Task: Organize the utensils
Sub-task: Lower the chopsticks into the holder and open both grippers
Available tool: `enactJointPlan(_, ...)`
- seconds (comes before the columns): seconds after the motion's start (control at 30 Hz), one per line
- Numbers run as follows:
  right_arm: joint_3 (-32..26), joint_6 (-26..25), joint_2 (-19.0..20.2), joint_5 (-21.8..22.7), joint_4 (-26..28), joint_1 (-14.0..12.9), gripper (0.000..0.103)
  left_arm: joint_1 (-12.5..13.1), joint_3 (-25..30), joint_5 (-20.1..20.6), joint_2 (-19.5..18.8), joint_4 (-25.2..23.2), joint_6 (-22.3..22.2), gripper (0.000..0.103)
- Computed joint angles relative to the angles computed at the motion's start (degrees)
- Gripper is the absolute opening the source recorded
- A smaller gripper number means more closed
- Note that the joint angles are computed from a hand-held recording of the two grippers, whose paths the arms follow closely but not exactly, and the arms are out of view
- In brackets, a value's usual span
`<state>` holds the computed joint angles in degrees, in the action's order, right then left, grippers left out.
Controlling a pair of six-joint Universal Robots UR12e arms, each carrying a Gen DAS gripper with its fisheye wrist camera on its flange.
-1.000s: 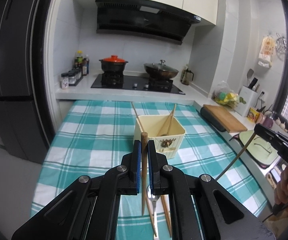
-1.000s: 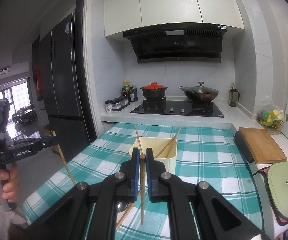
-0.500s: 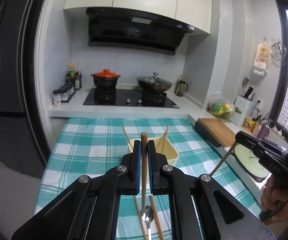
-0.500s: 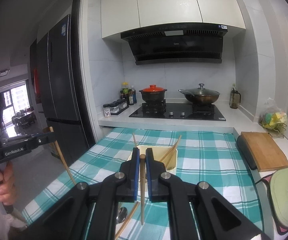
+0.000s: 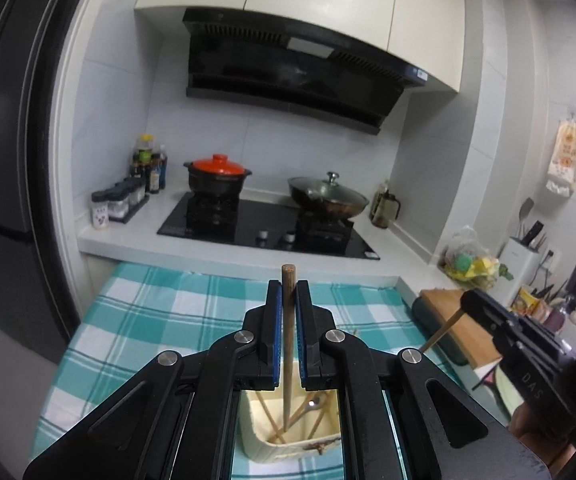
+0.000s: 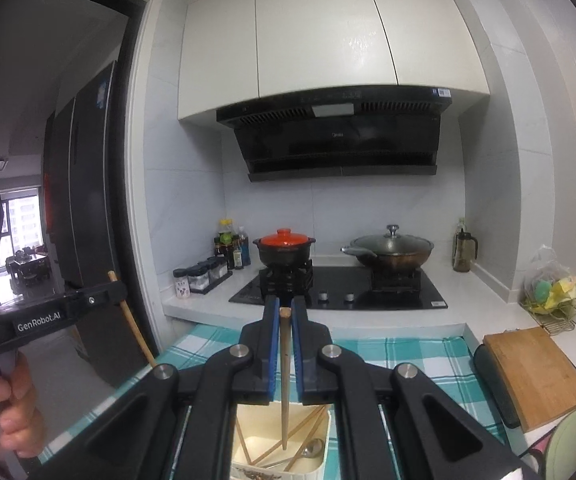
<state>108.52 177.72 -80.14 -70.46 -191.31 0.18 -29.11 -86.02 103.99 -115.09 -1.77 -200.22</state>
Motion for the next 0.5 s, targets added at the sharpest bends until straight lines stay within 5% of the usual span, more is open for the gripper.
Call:
enactJointPlan(0.17, -5.18, -0.32, 4.28, 1.18, 17.16, 0.09, 0.006, 1.34, 4.35, -5.80, -3.73, -10.81, -1.74, 0.005)
enactJointPlan(0.3, -7.79, -0.67, 6.86, 1.62, 23.84, 0.10, 0.007, 1.93, 6.74, -9.99, -5.65, -18.50, -3.42, 0.006)
enactJointPlan(0.43, -9.50, 1.64, 8.26, 1.75, 29.29, 0.27, 0.011, 2.40, 5.90, -12.26, -5.30, -21.80, -5.74, 0.045)
enactJointPlan(0.5, -9.00, 3.05, 8.13, 1.91, 29.34, 0.11, 0.020, 2.15, 3.78, -10.76, -3.90, -21.57, -4.68, 0.052)
